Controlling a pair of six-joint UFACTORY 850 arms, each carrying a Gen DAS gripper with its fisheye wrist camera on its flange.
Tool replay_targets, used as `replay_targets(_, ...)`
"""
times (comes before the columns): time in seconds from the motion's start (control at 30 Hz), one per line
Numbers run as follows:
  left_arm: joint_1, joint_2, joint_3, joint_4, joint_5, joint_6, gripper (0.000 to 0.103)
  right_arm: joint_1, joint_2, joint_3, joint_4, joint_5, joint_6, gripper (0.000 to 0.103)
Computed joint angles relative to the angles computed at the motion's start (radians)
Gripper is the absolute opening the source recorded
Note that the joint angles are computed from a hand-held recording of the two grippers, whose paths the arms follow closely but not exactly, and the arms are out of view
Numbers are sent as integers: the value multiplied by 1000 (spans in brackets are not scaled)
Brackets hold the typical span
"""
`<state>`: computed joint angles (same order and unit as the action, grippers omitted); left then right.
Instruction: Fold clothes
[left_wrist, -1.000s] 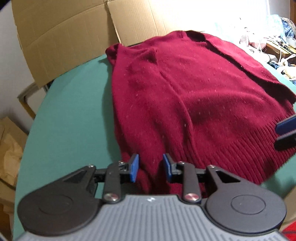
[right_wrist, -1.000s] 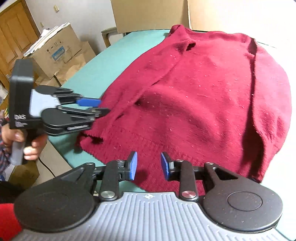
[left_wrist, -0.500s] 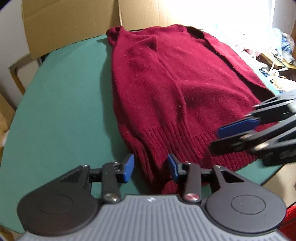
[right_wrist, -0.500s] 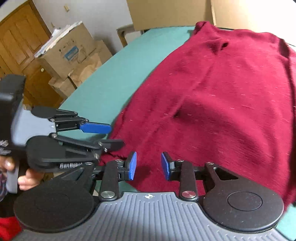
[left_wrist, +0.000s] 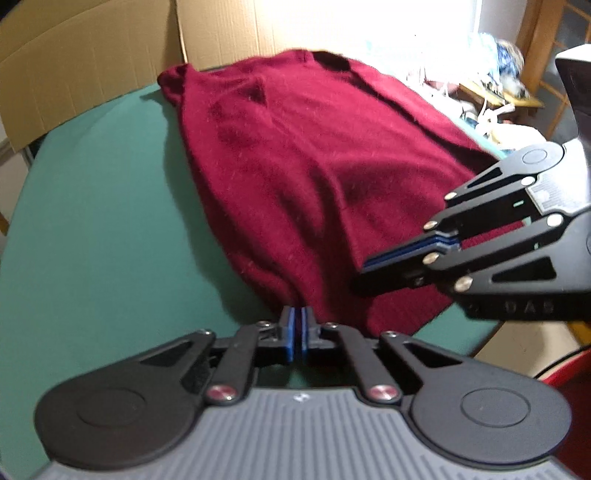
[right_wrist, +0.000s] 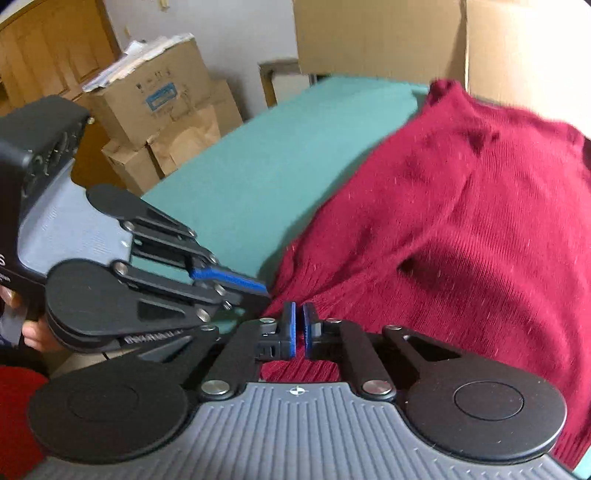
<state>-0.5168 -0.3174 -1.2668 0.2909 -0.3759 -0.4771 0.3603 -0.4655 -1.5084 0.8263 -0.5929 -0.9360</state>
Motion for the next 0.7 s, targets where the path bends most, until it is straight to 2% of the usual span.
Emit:
replay_targets(0.07,8,3,1,-30,-5,50,0,13,-14,-13,-135,13,160,10)
replay_targets(0.13,16,23,14,-51,31,84,4,5,2,4,-113,41,190,14)
replay_targets(0.2,20,19,4,-23,66,70,5,4,13,11,-105,89,228,30)
replay_targets(0.23,21,15,-2,-7,83,61,10,6,10,5,-114,103,258,46)
replay_targets(0.3,20,-23,-44,54,70,23,22,7,-16,-26,-115,91,303,45)
replay_targets(0.4,21,-67,-79,57,51,55,20,9,-58,-77,-138,58,375,26)
replay_targets(0.43,27,-71,-77,32,61,75,19,9,-74,-95,-154,41,401,19)
replay_targets(0.47,35,-67,-69,-20,77,123,14,8,-83,-105,-154,28,412,17)
replay_targets(0.5,40,-60,-63,-60,78,164,5,6,-77,-98,-127,27,390,11)
replay_targets(0.53,43,-52,-58,-92,75,199,0,4,-65,-88,-99,30,352,8)
replay_targets(0.6,49,-37,-45,-123,66,236,0,2,-38,-64,-35,36,254,6)
replay_targets(0.7,52,-31,-39,-85,30,211,0,3,-43,-82,-71,-5,257,12)
